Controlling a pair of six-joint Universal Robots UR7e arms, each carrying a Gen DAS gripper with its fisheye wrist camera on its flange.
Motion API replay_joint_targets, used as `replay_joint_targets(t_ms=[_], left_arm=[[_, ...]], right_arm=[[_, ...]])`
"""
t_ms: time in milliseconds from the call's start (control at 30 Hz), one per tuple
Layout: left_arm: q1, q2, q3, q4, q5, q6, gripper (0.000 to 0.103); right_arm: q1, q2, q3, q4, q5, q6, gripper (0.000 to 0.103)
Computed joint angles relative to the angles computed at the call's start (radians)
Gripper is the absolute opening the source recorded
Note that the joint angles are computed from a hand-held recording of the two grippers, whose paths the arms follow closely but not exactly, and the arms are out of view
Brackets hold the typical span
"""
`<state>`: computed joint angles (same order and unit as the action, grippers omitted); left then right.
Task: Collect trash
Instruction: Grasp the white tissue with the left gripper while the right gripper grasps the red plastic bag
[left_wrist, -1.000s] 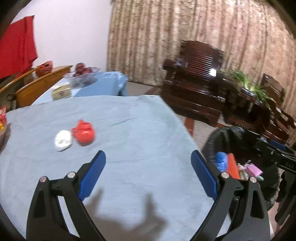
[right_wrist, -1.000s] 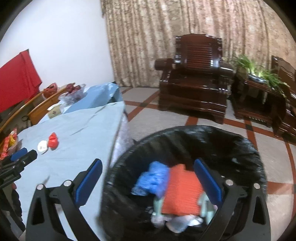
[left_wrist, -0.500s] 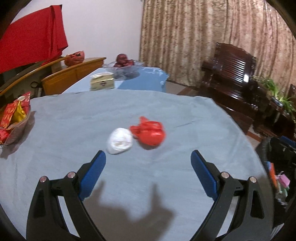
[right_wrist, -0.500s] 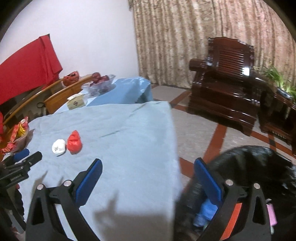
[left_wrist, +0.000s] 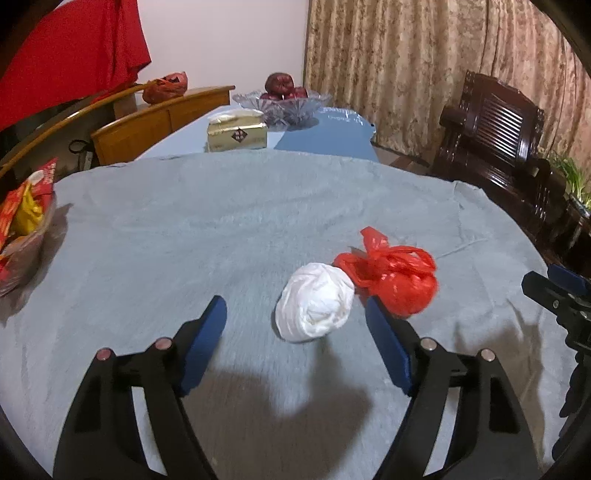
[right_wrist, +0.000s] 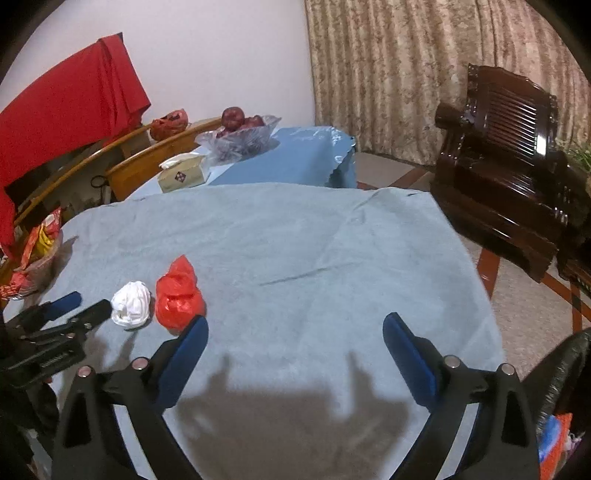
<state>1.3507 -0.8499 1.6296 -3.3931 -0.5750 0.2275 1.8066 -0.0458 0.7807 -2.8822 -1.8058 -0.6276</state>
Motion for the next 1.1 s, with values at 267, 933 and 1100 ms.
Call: replay_joint_targets(t_ms=[267,933,1100], left_arm=[[0.055,0.007,-0.057,0.167,-0.115,-0.120,0.038],[0.051,-0.082,0.060,0.012,-0.004,-0.052,0.030],[0.055,-0.103,0.081,0.013,0.011,-0.065,0.030]], right_arm=[[0.010,0.047,-0.080,0.047,-0.012,-0.010,0.089],[0.069,0.241,-0.364,0.259,-0.013,0.011,0.073],[0.072,0.326,-0.527,0.409,-0.035,0.022,0.059]])
